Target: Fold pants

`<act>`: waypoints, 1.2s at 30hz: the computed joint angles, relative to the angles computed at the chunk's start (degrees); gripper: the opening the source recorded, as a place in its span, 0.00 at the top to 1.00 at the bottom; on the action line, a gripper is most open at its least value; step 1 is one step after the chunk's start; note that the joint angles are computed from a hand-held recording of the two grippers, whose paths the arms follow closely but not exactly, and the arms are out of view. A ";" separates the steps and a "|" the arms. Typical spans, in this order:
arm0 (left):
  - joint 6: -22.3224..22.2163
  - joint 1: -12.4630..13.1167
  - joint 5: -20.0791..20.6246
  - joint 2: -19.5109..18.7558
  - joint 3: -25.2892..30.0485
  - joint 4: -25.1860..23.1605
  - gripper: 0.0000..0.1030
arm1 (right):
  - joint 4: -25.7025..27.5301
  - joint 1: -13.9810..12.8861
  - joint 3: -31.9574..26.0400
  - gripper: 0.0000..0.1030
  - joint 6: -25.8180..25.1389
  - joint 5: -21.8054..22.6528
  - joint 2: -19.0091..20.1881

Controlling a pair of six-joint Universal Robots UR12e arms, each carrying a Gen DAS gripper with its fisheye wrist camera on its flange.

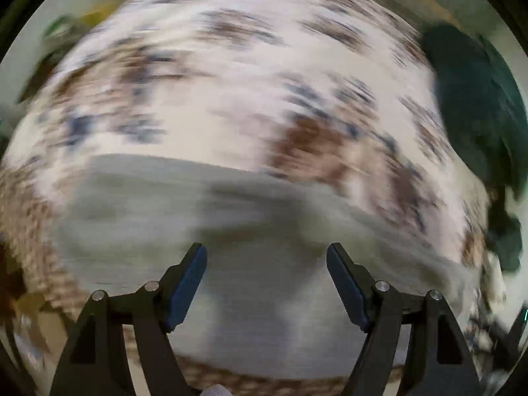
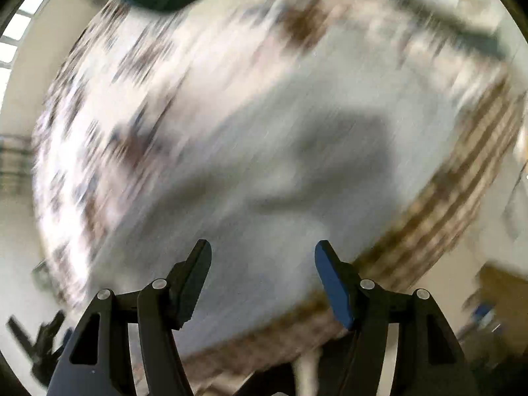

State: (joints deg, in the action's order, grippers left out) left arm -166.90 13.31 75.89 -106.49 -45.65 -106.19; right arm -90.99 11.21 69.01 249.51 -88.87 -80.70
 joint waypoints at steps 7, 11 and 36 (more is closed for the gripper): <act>2.60 -11.38 1.51 -1.31 -2.65 1.10 0.29 | 5.04 -12.77 4.00 0.34 -21.17 -6.00 -1.72; 2.72 -15.24 4.11 -2.84 -2.14 0.79 0.29 | 0.48 -18.22 9.57 0.34 -28.79 2.82 -3.02; 5.51 -19.04 6.28 -3.26 -1.52 -0.64 0.29 | -9.54 -20.23 20.01 0.58 -20.07 4.05 -12.32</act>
State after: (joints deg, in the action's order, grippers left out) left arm -161.39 -5.74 82.17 -109.75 -47.17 -106.83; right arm -100.53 -9.02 89.03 229.44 -84.82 -93.02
